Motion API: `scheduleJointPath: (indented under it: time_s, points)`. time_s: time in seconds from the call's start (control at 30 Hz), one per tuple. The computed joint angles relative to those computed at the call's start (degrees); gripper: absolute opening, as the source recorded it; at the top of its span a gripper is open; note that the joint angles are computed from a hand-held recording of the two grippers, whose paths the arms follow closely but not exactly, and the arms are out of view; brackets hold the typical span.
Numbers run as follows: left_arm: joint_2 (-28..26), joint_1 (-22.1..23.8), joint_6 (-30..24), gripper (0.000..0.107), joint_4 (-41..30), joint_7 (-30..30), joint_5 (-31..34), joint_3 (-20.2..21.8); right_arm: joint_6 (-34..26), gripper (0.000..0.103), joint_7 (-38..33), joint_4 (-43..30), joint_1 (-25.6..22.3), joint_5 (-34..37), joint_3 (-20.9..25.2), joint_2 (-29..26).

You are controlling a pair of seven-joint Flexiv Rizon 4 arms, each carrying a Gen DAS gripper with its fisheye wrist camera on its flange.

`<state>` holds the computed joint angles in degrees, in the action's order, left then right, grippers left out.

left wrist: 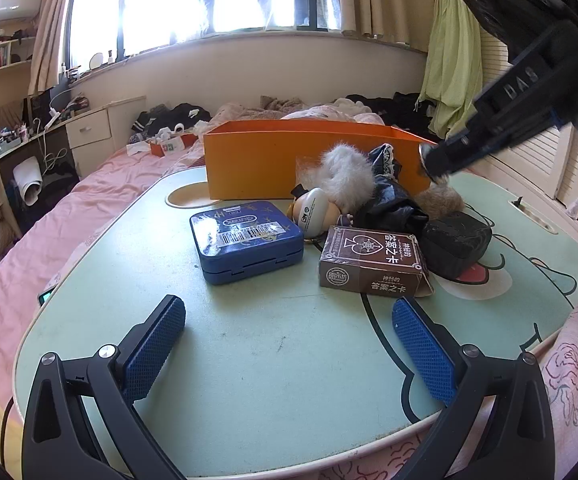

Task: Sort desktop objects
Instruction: 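Lift the silver knob out and place it beside the box, then reach into the box and grasp the green toy car with the left gripper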

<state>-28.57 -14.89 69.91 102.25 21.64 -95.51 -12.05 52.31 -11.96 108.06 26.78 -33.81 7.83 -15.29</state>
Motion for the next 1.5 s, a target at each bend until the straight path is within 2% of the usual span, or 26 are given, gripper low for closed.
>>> scheduleJointPath:
  time_s: [0.07,0.2,0.23,0.27,0.33,0.5,0.57,0.7,0.8,0.9,0.97,1.07,1.5]
  points:
    - [-0.02,-0.06,0.06,0.103,-0.02,-0.08,0.04,-0.01,2.88,0.017,2.08,1.64,0.03,-2.29,-0.72,0.29]
    - [-0.03,-0.09,0.09,0.103,-0.05,-0.09,0.04,0.00,2.17,0.019,6.33,2.15,0.10,-7.75,-2.53,0.06]
    - [-0.01,-0.04,-0.01,0.103,0.00,-0.07,0.04,0.01,0.67,0.026,7.12,1.66,0.31,-8.85,-2.79,-0.43]
    - [0.02,-0.02,-0.03,0.103,0.03,0.01,-0.02,0.01,0.47,0.039,7.37,1.66,0.07,-9.11,-2.71,-0.55]
    - [0.02,-0.02,-0.09,0.103,0.03,-0.07,0.03,0.01,1.76,0.049,10.12,2.81,-0.11,-11.56,-3.11,-0.25]
    - [0.04,-0.03,-0.09,0.103,0.04,-0.03,0.02,0.03,5.31,0.052,15.15,6.50,-0.58,-17.58,-2.72,1.88]
    - [0.04,-0.03,-0.09,0.103,0.04,-0.04,0.03,0.03,5.45,0.061,18.38,8.57,-0.47,-20.84,-2.28,3.27]
    - [0.04,-0.04,-0.07,0.103,0.03,0.03,-0.08,0.02,5.42,0.072,24.55,12.84,-0.37,-27.10,-0.52,5.39]
    - [-0.18,-0.17,0.07,0.103,-0.17,0.00,-0.10,-0.02,2.71,0.074,25.63,14.60,0.04,-28.06,1.02,5.48]
    - [-0.37,-0.29,0.36,0.103,-0.39,-0.18,0.13,-0.06,-0.82,0.074,23.44,14.50,0.33,-23.06,2.09,4.13]
    - [-0.66,-0.15,0.38,0.103,-0.62,-0.59,0.75,-0.13,1.55,0.094,26.23,15.73,-0.34,-24.07,1.25,4.32]
    - [-0.95,0.26,-0.13,0.103,-0.76,-1.27,1.87,-0.33,-0.83,0.102,25.65,15.42,-0.06,-22.34,1.48,4.10]
    - [-1.08,2.22,-1.86,0.103,-0.69,-4.38,6.54,-1.34,-3.00,0.102,27.02,15.68,0.56,-24.00,1.70,4.36]
